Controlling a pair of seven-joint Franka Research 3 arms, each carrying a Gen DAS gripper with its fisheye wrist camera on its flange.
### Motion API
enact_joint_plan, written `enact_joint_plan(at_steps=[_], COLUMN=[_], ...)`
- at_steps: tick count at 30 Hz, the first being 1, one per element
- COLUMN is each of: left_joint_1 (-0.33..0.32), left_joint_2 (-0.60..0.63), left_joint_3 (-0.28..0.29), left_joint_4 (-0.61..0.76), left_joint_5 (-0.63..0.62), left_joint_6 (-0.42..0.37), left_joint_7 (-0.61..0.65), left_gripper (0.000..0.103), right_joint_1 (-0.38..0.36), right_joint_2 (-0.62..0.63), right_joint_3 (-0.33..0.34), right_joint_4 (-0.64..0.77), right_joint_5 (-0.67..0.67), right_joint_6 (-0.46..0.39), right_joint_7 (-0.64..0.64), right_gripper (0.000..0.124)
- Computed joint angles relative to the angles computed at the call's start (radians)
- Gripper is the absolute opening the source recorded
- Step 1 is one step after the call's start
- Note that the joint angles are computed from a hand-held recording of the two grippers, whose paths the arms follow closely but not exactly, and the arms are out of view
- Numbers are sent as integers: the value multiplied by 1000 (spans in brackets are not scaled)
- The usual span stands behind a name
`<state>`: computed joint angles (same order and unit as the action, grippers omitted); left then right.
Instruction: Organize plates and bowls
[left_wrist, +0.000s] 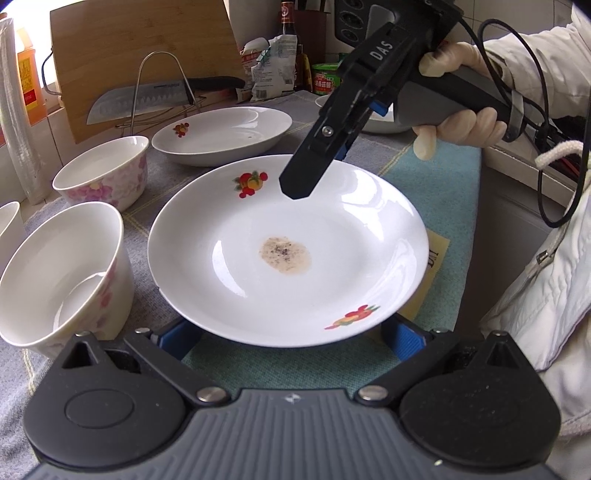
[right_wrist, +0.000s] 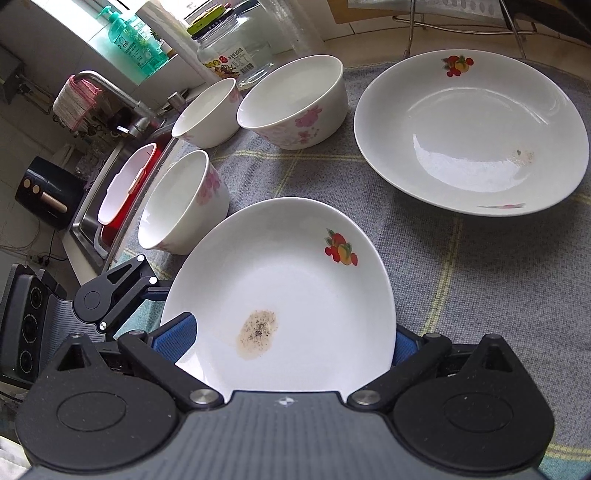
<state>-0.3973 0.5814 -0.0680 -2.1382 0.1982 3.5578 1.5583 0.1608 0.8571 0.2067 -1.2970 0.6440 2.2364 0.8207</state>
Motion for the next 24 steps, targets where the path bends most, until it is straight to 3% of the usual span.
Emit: enact_joint_plan(at_steps=[14,24], left_joint_1=[-79,-3], left_joint_2=[-4,-9], left_joint_3=[64,-1], left_joint_4=[1,4], left_joint_5=[-86,-29], left_joint_6=[2,-21], left_joint_7=[72,40], left_gripper=[102,101], right_joint_1=[8,12], right_joint_2=[24,32], right_joint_3=[-12,-15], right_joint_4=[57,75], right_joint_5=[-36,-48], right_joint_6=[-38,-52], right_joint_7=[50,71], right_gripper=[97,97])
